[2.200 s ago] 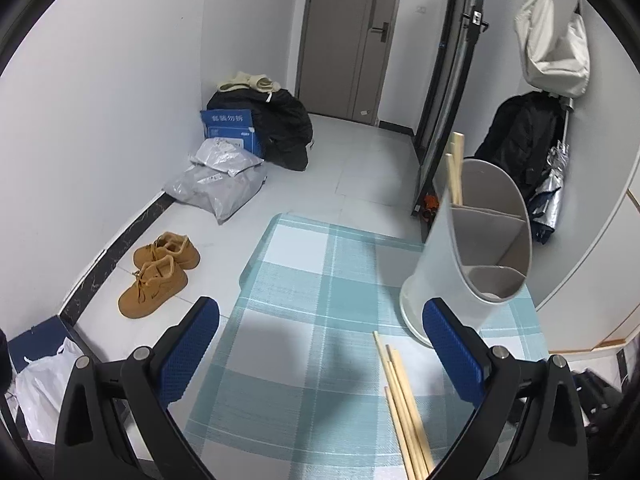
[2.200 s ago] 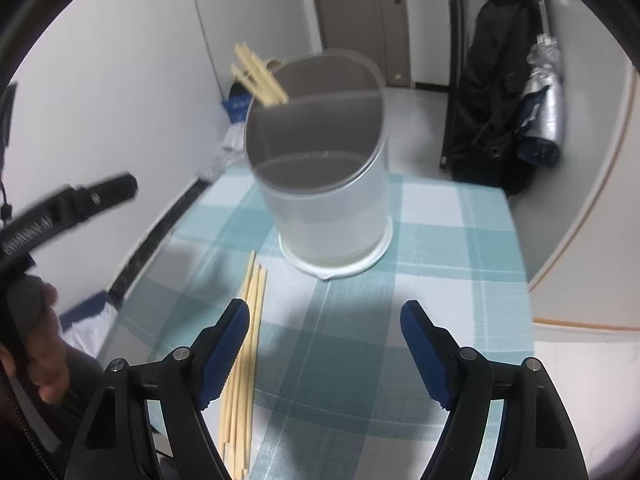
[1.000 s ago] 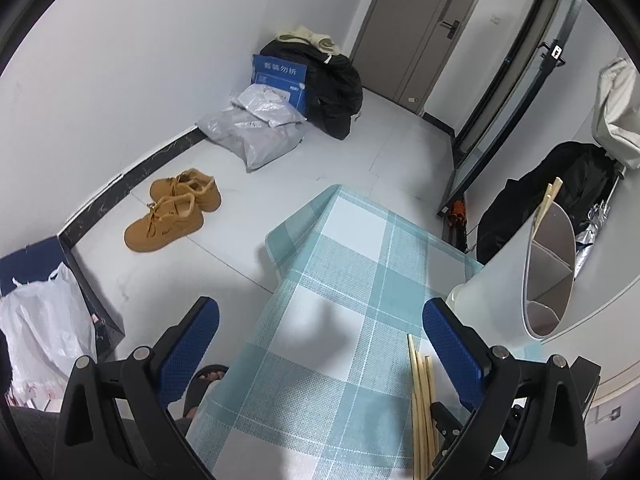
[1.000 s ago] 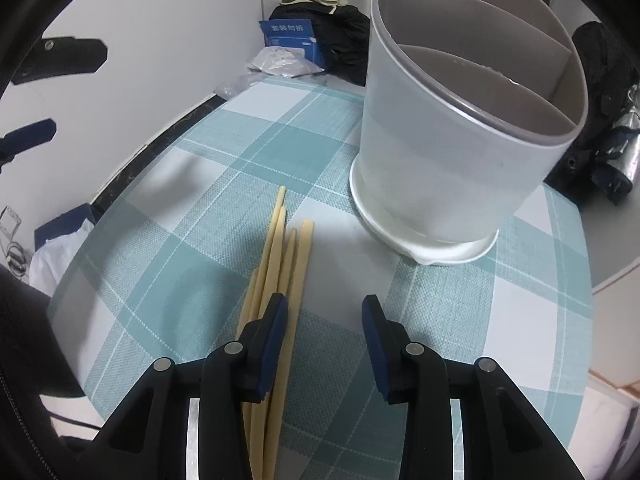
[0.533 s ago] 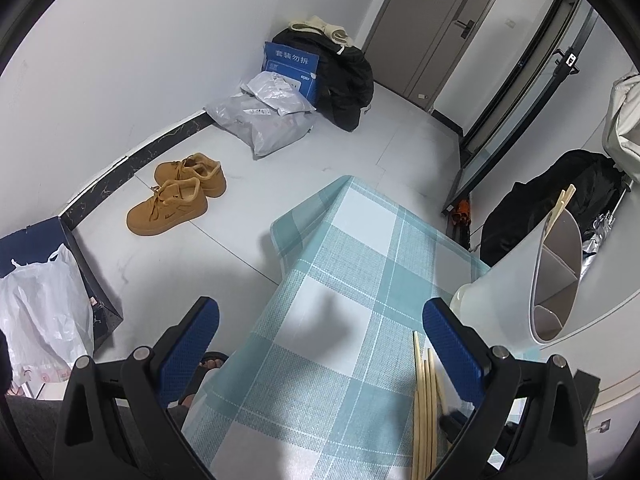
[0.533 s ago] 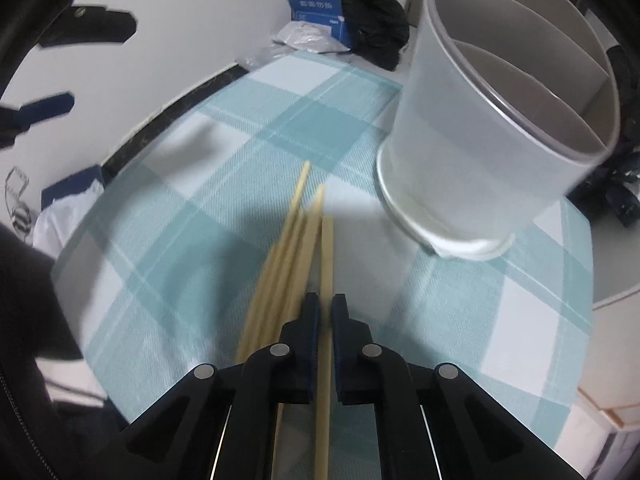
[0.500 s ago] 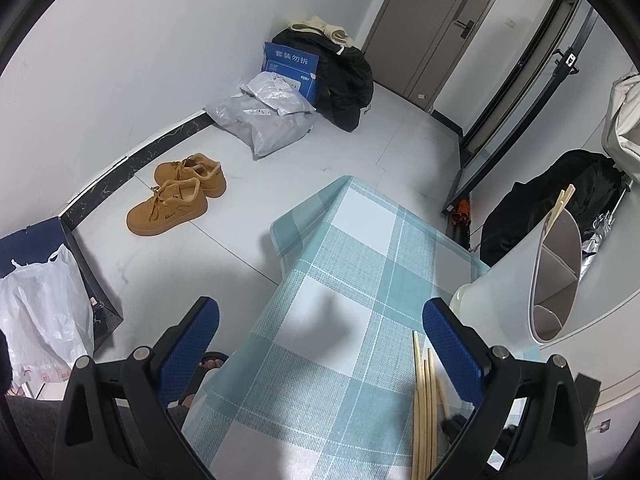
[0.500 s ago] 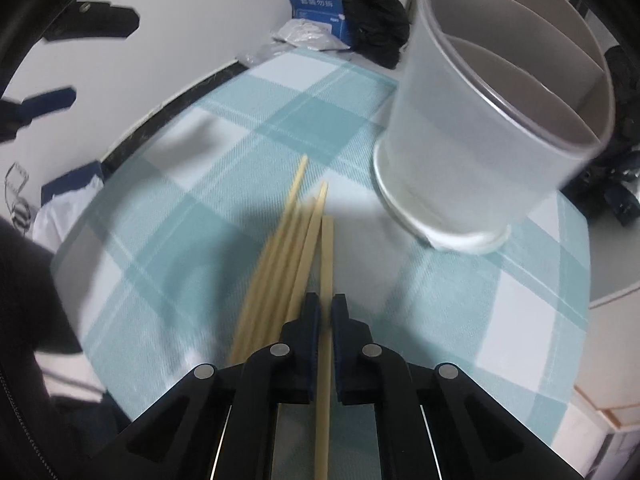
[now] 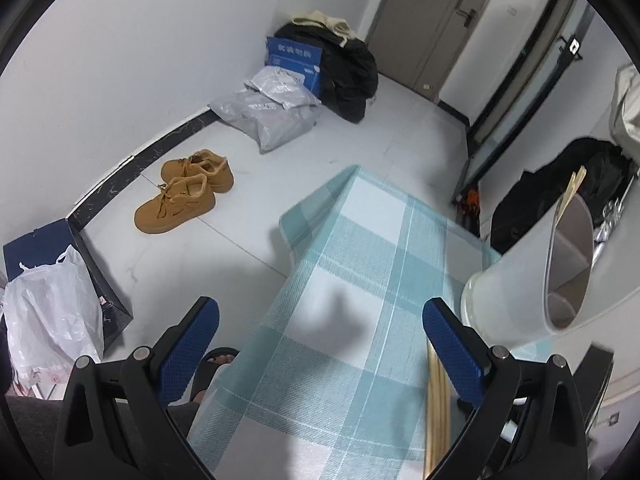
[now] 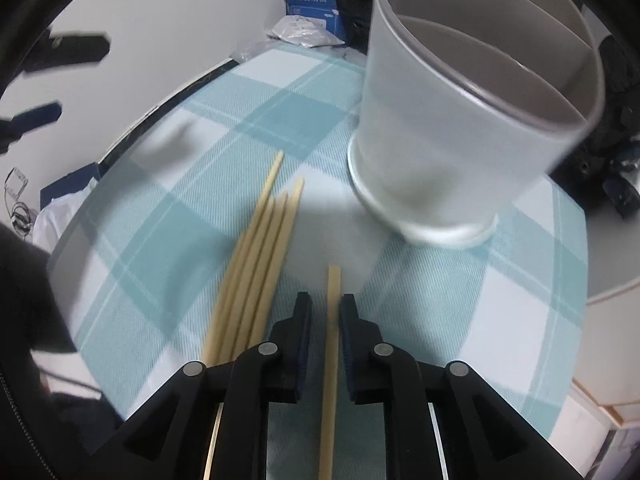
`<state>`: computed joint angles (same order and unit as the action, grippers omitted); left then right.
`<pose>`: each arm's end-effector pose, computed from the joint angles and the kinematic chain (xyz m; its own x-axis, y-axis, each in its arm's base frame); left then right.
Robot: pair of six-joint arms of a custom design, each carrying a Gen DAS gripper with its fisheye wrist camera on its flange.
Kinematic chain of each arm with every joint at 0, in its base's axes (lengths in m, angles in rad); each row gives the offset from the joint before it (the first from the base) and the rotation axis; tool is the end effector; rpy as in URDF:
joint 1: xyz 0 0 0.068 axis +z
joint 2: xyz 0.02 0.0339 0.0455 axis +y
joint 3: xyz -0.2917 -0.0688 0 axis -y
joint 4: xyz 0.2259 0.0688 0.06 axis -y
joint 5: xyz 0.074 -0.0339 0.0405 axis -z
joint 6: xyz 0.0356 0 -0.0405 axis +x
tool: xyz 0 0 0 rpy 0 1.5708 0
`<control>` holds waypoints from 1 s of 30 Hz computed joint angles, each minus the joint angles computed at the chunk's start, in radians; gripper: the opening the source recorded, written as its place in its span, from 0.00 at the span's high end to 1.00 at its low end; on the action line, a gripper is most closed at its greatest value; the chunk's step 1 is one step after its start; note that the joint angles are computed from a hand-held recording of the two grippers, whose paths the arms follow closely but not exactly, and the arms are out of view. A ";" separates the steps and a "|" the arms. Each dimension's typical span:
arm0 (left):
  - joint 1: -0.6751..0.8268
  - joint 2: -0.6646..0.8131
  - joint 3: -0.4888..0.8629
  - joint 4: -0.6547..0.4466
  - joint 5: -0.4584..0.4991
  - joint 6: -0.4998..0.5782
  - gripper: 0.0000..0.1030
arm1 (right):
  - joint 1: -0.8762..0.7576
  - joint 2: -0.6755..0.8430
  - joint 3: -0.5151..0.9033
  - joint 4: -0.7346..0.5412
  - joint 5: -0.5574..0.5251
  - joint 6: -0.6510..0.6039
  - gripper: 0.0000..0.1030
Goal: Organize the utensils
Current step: 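Lift the chopstick with the right tool while the left tool grasps another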
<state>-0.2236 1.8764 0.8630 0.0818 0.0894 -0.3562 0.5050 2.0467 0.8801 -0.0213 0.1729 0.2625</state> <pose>0.3342 -0.0793 0.1439 -0.8286 -0.1678 -0.5341 -0.0172 0.9612 -0.2752 0.2991 0.1584 0.0875 -0.8931 -0.2016 -0.4022 -0.1953 0.9791 -0.0572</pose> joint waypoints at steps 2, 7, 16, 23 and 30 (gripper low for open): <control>-0.004 0.014 0.005 -0.018 0.003 0.012 0.04 | -0.009 0.009 0.011 0.006 -0.024 0.000 0.91; -0.047 0.045 0.036 -0.117 0.062 0.068 0.04 | -0.048 -0.071 -0.126 0.144 -0.091 0.067 0.95; -0.207 0.083 0.075 -0.256 0.006 0.111 0.04 | -0.200 -0.385 -0.431 0.420 -0.220 0.201 0.95; -0.268 0.110 0.101 -0.306 -0.082 0.126 0.04 | -0.384 -0.502 -0.561 0.547 -0.352 0.243 0.95; -0.256 0.158 0.119 -0.336 -0.115 0.124 0.04 | -0.478 -0.600 -0.636 0.599 -0.402 0.271 0.95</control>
